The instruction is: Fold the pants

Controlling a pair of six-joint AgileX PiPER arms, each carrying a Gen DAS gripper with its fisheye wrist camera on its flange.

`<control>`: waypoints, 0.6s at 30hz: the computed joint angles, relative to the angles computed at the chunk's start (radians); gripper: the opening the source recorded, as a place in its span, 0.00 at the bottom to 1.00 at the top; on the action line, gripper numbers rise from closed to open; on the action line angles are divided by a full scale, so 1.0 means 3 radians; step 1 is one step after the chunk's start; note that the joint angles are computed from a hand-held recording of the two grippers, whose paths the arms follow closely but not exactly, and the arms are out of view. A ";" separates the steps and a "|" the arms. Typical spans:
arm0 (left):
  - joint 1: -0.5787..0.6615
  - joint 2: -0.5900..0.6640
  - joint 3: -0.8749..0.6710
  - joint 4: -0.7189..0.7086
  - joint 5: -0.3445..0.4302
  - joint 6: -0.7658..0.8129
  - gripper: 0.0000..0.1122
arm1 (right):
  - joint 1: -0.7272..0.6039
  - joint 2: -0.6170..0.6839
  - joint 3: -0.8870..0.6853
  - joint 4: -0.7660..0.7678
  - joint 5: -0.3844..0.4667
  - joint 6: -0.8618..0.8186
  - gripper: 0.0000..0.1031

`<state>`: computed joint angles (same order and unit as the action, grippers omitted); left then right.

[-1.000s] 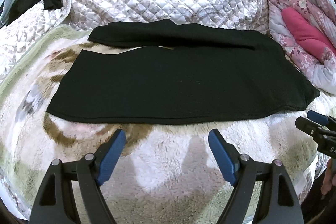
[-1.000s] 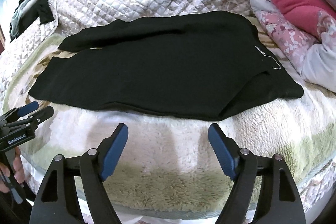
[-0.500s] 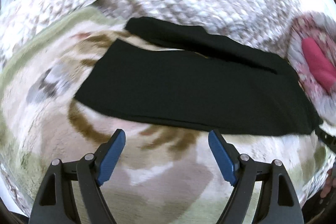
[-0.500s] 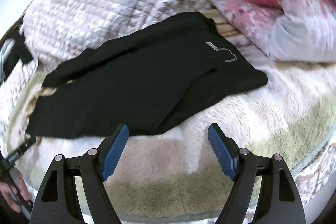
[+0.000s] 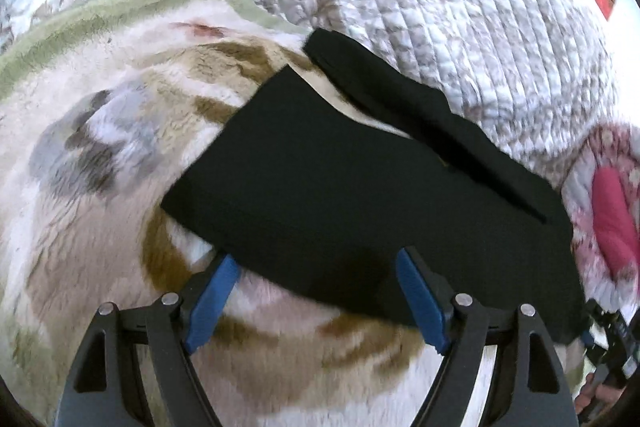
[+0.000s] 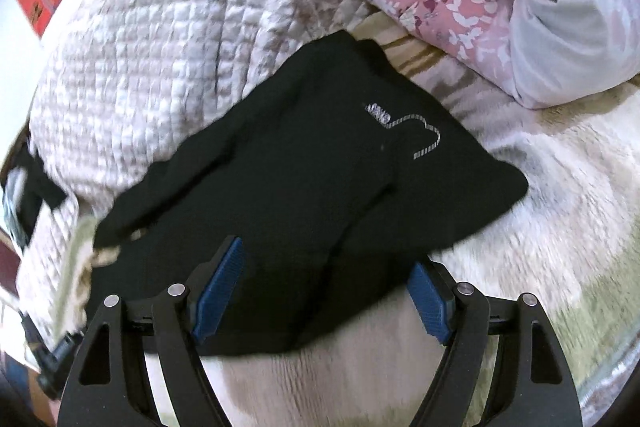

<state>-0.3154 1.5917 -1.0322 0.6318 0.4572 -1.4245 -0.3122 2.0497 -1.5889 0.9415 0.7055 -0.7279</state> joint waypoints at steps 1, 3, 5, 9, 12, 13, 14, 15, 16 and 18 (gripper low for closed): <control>0.0022 0.0028 -0.0027 0.0008 0.0003 -0.0016 0.71 | -0.0004 0.0057 -0.0086 0.0004 0.0020 0.0065 0.76; 0.0038 0.0090 -0.0101 0.0058 0.0047 -0.0052 0.66 | -0.0005 0.0146 -0.0225 -0.0016 0.0048 0.0177 0.75; 0.0067 0.0150 -0.0168 0.0114 0.0118 -0.0101 0.49 | 0.0022 0.0206 -0.0348 -0.0175 0.0018 0.0382 0.62; 0.0192 0.0219 -0.0226 -0.0021 0.0158 -0.0033 0.19 | -0.0009 0.0305 -0.0480 -0.0326 -0.0022 0.0693 0.26; 0.0237 0.0252 -0.0290 -0.0136 0.0192 0.0110 0.04 | -0.0077 0.0389 -0.0623 -0.0210 0.0133 0.0724 0.07; 0.0223 0.0236 -0.0302 -0.0113 0.0228 0.0104 0.04 | -0.0089 0.0375 -0.0634 -0.0176 0.0173 0.0697 0.05; 0.0197 0.0194 -0.0292 -0.0067 0.0265 0.0073 0.04 | -0.0100 0.0344 -0.0618 -0.0147 0.0200 0.0683 0.05; 0.0171 0.0131 -0.0282 -0.0040 0.0298 0.0060 0.04 | -0.0124 0.0288 -0.0572 -0.0083 0.0239 0.0618 0.05; 0.0140 0.0060 -0.0269 -0.0016 0.0341 0.0045 0.04 | -0.0139 0.0244 -0.0534 -0.0061 0.0261 0.0596 0.04; 0.0083 -0.0145 -0.0195 0.0006 0.0389 0.0061 0.04 | -0.0219 0.0102 -0.0413 0.0033 0.0391 0.0489 0.04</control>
<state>-0.2904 1.5483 -1.0908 0.6338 0.5740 -1.4063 -0.3780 2.0803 -1.7129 0.9513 0.8230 -0.5813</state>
